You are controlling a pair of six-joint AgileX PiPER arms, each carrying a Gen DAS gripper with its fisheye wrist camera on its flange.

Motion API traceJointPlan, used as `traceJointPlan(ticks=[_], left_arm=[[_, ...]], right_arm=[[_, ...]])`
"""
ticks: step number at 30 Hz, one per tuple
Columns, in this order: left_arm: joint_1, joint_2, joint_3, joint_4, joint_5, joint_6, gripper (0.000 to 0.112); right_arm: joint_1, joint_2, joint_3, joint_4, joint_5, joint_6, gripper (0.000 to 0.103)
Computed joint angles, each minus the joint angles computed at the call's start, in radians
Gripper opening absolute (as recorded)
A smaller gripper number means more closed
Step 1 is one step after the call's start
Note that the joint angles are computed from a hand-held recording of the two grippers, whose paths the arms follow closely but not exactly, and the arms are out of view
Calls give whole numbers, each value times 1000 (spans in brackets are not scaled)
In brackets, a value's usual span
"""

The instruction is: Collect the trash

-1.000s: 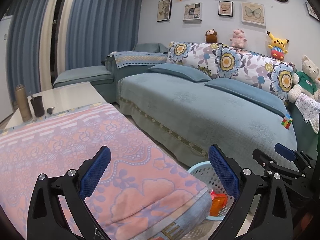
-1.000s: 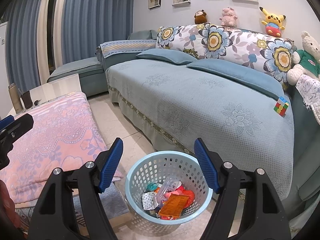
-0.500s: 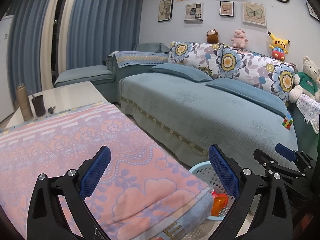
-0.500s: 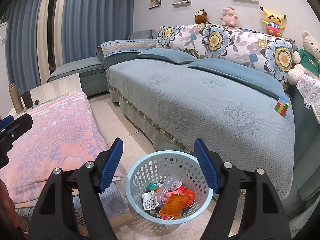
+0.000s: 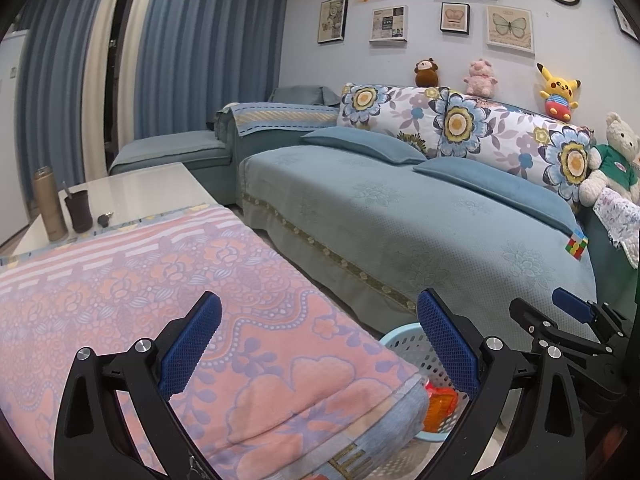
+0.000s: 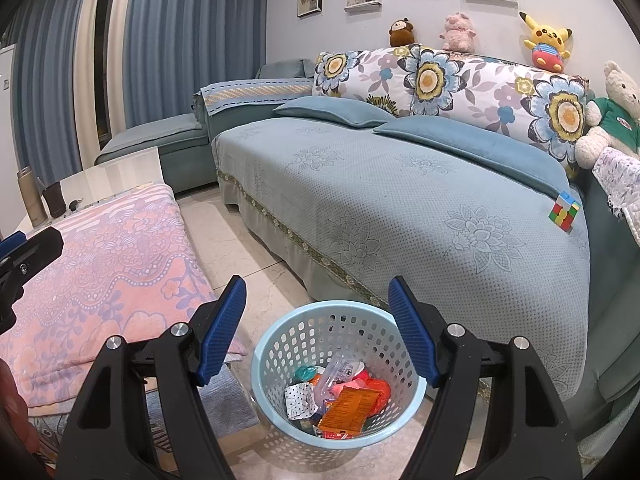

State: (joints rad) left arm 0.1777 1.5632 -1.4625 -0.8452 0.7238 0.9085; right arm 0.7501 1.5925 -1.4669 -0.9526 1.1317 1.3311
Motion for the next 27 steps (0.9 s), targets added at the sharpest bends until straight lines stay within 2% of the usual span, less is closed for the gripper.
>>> traceJointPlan(ticks=[21, 27], left_arm=[[2, -9, 9, 5, -11, -15, 95], [1, -38, 44, -14, -43, 23, 95]], right_arm=[[2, -1, 10, -2, -5, 10, 69], [5, 6, 2, -1, -2, 8, 69]])
